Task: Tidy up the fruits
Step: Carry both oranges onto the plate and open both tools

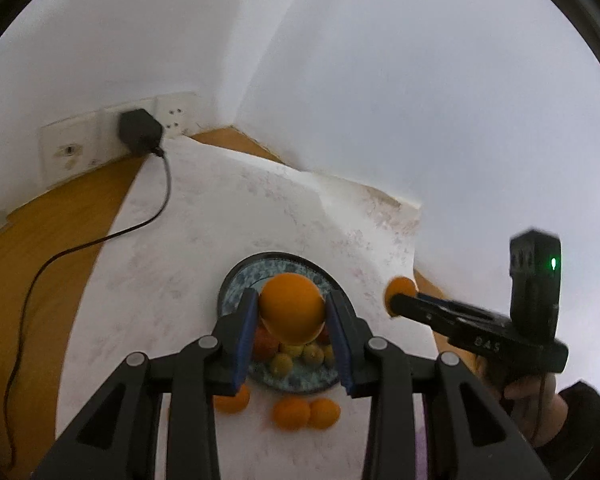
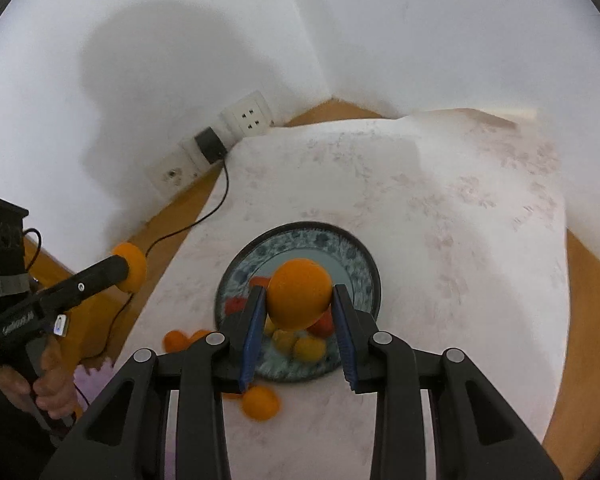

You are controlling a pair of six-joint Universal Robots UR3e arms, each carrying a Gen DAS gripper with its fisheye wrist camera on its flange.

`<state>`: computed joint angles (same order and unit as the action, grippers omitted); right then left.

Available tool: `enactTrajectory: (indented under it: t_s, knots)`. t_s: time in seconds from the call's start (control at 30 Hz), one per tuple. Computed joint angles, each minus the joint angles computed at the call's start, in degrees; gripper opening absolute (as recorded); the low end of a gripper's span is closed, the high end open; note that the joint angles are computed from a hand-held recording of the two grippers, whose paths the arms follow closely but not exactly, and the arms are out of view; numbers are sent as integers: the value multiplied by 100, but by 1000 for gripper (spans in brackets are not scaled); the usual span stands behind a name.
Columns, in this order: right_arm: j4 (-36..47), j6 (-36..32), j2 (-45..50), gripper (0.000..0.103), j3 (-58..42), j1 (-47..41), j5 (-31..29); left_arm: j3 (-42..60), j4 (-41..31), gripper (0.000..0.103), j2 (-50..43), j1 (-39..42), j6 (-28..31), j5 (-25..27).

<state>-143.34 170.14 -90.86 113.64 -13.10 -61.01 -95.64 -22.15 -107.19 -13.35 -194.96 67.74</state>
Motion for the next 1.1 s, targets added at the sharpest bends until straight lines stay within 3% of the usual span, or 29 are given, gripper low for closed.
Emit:
enactTrajectory:
  t_s: [0.23,0.4,0.67,1.1]
  knots:
    - [-933,-146,1897,34,-1148,551,-236,2002,-736,36,-1799,-184,165,137]
    - [-1096,-36,2834,34,-1589,745,-258,2901,-1106,36,-2583,-181,383,51]
    - [-1119,-62,2561,34,-988,636,-25,3271,-1594,36,-2968,-157,569,-135]
    - [-577,-438,2576,34,-1392,938,-421,3974,-2838,36,-3257,89,779,-896]
